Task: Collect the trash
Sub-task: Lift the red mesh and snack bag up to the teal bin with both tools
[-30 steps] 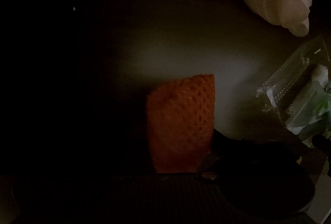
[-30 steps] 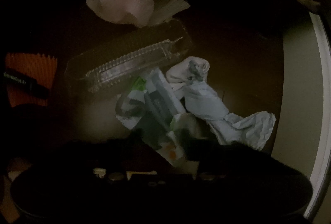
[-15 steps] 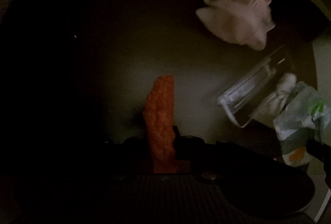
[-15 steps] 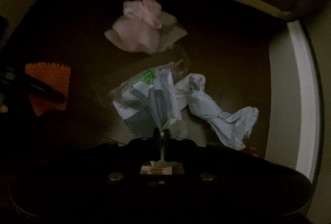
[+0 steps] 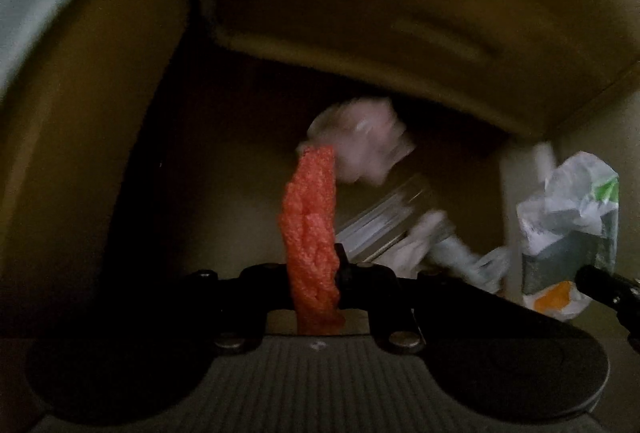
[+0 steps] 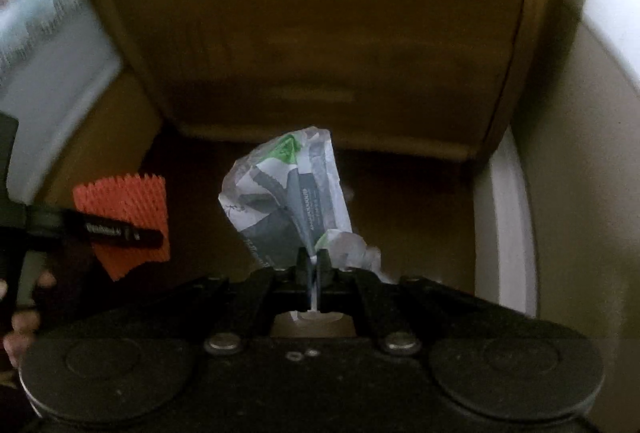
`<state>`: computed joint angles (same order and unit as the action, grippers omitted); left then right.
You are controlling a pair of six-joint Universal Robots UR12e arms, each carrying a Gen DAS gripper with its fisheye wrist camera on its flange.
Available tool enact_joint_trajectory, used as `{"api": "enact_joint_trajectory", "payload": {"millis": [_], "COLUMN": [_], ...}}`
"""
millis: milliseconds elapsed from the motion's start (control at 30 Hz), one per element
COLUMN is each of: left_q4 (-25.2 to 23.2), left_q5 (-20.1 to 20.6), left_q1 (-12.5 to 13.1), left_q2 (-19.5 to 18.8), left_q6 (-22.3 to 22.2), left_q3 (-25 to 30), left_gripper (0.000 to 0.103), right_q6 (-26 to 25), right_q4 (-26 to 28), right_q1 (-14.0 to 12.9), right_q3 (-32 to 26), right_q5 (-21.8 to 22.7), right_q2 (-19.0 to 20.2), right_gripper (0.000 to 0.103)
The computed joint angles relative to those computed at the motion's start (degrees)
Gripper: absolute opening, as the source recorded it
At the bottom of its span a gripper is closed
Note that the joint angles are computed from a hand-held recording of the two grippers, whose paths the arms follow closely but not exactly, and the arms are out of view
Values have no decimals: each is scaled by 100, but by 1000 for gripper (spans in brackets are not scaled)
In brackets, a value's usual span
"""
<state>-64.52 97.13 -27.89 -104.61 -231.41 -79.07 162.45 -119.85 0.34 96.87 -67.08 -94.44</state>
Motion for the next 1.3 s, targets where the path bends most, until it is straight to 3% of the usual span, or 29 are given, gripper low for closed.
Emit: {"api": "enact_joint_trajectory", "payload": {"millis": [200, 467, 733, 900, 1300], "left_q4": [2, -47, -148, -365, -999], "left_q5": [493, 1046, 1252, 1311, 1989], "left_q1": [-161, -270, -267, -255, -321], "left_q2": [1, -121, -272, -471, -1327], "left_q6": [240, 761, 1320, 1548, 2292], "left_q3": [644, 1651, 2490, 3140, 5226], "left_gripper": [13, 13, 13, 14, 14], "right_q6": [379, 621, 999, 1137, 1351], "right_q4": [-172, -519, -939, -1092, -1447], "right_q1": [-123, -152, -217, -209, -3], "right_q3": [-461, -996, -1586, -2004, -3240], "right_q5": [433, 643, 833, 930, 863], "right_q2": [-74, -61, 90, 271, 890], "right_gripper": [1, 1, 1, 1, 1]}}
